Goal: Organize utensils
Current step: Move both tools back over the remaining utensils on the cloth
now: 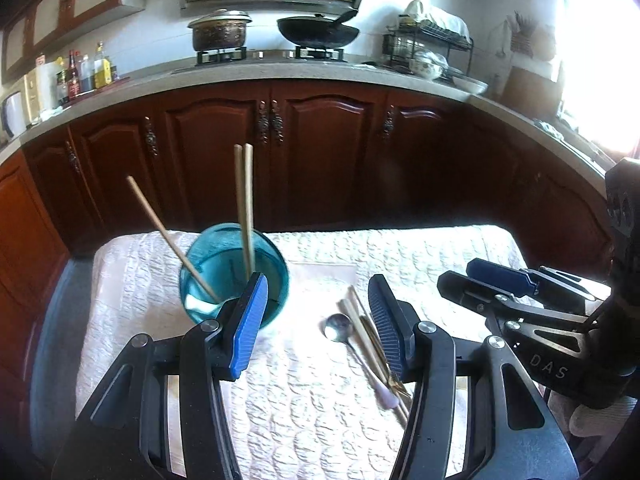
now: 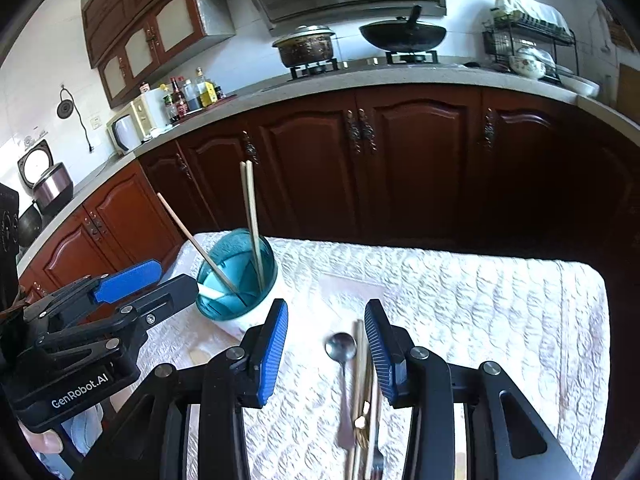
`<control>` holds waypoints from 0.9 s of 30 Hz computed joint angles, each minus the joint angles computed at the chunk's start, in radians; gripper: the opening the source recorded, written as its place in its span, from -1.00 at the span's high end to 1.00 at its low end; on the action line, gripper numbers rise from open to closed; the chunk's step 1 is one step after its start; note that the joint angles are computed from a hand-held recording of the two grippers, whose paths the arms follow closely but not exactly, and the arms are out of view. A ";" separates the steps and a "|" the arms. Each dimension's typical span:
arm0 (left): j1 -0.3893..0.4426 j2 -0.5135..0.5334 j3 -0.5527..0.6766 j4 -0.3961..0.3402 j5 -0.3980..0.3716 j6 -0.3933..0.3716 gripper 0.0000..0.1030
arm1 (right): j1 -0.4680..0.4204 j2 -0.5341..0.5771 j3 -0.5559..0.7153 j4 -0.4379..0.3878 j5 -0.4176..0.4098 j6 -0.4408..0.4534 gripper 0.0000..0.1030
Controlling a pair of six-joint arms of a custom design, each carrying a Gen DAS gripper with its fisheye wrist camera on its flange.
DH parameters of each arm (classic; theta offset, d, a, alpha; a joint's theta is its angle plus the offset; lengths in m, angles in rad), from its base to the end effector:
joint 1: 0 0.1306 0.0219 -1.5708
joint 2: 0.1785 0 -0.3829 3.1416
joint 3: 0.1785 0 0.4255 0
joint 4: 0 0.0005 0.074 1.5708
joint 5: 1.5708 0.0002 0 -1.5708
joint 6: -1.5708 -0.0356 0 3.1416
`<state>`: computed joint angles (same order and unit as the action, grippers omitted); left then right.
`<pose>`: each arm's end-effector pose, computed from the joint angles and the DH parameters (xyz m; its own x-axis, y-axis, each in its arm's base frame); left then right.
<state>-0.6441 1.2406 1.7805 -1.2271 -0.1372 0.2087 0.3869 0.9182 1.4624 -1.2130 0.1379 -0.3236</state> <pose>0.3332 -0.2447 0.6584 -0.6020 0.1954 -0.7742 0.3941 0.9160 -0.0753 0.2768 0.1070 0.6237 -0.6315 0.0828 -0.7709 -0.0770 0.9827 0.1687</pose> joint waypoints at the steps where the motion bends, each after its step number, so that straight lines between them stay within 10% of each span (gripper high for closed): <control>1: -0.005 0.001 -0.001 0.000 0.000 0.000 -0.01 | -0.005 -0.009 -0.009 -0.003 -0.003 -0.001 0.26; 27: 0.037 0.013 -0.194 -0.058 0.087 0.049 -0.01 | -0.213 0.041 -0.246 -0.036 -0.257 0.014 0.31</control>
<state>-0.6076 1.2537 1.5862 -1.2851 -0.0506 0.2575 0.1742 0.9593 1.2161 -1.2487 -0.1189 -0.3100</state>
